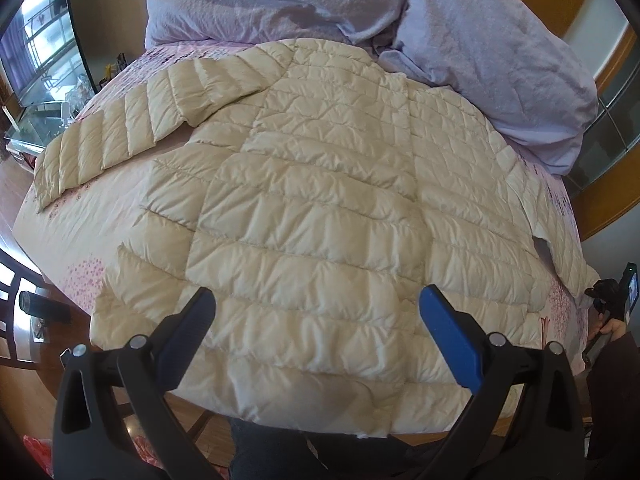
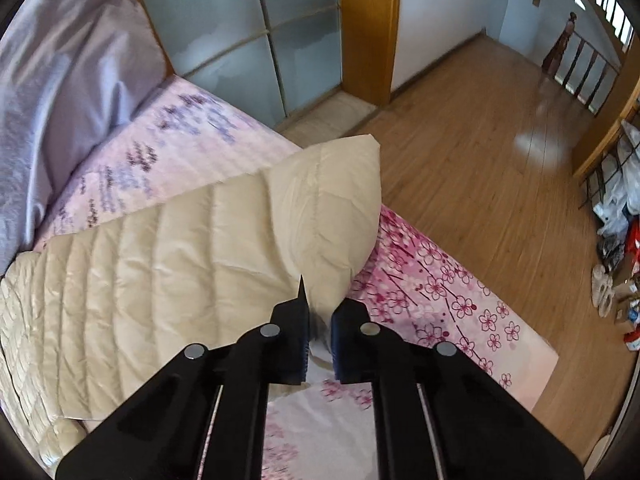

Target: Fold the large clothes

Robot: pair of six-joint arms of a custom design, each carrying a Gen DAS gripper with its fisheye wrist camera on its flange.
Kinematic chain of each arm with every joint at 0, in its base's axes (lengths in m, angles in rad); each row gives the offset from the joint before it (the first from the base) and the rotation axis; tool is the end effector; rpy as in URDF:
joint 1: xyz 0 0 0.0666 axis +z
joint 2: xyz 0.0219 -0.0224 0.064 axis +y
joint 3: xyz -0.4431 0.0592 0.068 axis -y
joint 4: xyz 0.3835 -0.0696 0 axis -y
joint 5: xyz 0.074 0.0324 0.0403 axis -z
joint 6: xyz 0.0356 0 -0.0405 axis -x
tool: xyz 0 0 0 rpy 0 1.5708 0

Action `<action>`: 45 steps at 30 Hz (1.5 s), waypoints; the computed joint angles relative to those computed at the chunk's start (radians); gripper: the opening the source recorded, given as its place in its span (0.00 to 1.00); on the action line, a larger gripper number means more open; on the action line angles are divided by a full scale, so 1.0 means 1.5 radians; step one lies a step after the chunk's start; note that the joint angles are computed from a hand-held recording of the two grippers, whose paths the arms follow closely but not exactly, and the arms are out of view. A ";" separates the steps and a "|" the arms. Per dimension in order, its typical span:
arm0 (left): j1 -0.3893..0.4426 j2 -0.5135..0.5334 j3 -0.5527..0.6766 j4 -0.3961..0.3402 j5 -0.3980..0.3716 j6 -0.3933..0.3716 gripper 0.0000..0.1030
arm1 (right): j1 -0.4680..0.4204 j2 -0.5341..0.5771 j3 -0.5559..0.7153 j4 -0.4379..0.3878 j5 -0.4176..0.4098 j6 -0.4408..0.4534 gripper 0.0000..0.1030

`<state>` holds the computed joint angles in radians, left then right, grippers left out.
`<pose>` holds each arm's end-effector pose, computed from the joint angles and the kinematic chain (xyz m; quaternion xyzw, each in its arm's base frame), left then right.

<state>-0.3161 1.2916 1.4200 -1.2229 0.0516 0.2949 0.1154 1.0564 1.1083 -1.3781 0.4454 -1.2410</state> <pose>0.3753 -0.1251 0.5269 0.0164 0.9713 -0.0948 0.2174 0.2716 0.0156 0.4667 0.5393 0.8043 -0.0961 0.2302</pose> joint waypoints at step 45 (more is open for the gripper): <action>0.376 0.095 0.015 0.081 0.108 -0.194 0.98 | 0.398 0.632 0.802 0.041 -0.027 0.173 0.46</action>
<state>0.2483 1.4337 1.4423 -1.1018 0.2135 0.0041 0.7125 2.0043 2.3105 -1.3166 0.4042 -0.9808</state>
